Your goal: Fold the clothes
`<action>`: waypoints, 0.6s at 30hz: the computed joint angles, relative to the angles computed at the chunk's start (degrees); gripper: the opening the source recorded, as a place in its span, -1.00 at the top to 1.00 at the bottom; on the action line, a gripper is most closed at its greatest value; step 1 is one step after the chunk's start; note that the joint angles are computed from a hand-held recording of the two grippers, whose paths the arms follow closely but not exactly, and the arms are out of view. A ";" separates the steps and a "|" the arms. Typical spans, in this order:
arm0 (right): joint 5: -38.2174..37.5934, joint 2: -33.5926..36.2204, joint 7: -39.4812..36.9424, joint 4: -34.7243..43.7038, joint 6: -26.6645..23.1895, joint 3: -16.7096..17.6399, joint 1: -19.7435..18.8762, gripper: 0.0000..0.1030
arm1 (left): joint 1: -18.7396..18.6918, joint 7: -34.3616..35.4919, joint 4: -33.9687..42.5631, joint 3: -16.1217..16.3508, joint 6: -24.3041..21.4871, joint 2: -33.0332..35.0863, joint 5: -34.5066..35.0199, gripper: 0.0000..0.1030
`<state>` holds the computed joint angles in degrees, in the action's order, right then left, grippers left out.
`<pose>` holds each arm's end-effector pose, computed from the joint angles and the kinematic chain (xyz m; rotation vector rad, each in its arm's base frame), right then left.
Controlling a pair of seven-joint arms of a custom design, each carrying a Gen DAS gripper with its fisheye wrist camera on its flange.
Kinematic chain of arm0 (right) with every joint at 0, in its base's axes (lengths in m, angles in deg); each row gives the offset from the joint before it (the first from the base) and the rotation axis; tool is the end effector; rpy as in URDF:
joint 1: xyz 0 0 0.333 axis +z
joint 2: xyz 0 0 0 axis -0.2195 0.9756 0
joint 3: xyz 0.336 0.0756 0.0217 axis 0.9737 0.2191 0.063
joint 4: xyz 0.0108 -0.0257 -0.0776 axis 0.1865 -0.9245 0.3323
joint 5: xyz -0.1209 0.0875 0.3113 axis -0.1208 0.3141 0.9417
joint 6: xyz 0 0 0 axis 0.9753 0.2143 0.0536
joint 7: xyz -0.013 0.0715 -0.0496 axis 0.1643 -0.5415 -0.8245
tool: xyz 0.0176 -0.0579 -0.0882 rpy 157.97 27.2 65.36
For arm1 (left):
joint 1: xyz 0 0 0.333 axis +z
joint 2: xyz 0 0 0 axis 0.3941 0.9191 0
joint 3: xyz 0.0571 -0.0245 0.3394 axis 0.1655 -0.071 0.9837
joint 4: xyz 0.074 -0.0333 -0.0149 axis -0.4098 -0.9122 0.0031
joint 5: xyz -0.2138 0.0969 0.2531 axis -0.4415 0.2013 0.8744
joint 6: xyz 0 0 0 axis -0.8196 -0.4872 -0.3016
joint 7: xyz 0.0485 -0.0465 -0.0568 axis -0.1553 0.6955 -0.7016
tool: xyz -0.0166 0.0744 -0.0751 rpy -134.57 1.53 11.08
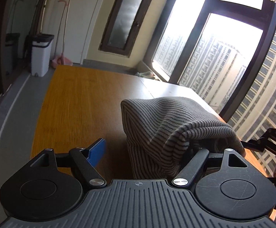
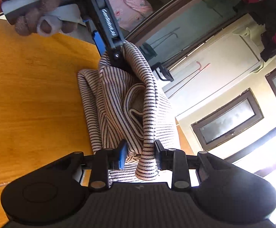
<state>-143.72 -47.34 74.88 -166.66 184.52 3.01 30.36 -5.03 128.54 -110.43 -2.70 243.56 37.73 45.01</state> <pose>0.6026 0.4400 0.4595 -2.3441 0.4344 -1.2795 0.6698 -0.4030 0.4301 -1.5925 1.9300 -1.3273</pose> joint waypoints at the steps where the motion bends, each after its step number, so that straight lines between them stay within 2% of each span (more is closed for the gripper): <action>1: 0.17 -0.33 0.85 -0.37 -0.20 -0.39 0.04 0.43 | 0.32 1.30 -0.78 -1.12 0.72 -0.37 0.68 -0.60; 5: 0.46 -1.76 4.38 -1.72 -1.25 -1.08 -0.32 0.43 | 1.10 5.20 -4.89 -3.95 3.96 -2.46 1.73 -0.61; 7: 4.62 -4.08 5.15 -3.77 -0.48 2.62 -2.60 0.43 | 3.70 7.56 -7.67 -7.96 6.38 -3.53 1.30 -0.64; 10: 13.25 -7.86 6.04 -8.48 4.63 8.72 -6.43 0.43 | 7.13 9.48 -11.69 -12.41 9.60 -5.19 -0.17 -0.74; 11: 16.08 -8.29 6.00 -9.31 6.54 10.44 -7.56 0.42 | 7.54 9.34 -12.65 -12.61 10.66 -5.67 -1.01 -0.77; 12: 19.90 -9.01 5.13 -11.05 9.46 14.16 -10.29 0.38 | 7.37 8.78 -13.21 -11.92 11.50 -6.06 -2.09 -0.82; 14: 25.78 -9.07 3.49 -11.82 12.28 21.32 -14.67 0.12 | 6.31 7.05 -14.99 -9.58 13.34 -7.33 -4.54 -0.82; 15: 26.17 -8.55 4.17 -11.41 12.80 25.05 -17.10 0.07 | 5.68 6.12 -16.07 -8.30 14.24 -8.09 -5.77 -0.83; 18: 34.41 -2.69 -1.12 -3.36 10.61 30.13 -17.96 -0.07 | 4.06 4.20 -16.92 -5.13 14.98 -9.16 -8.46 -0.84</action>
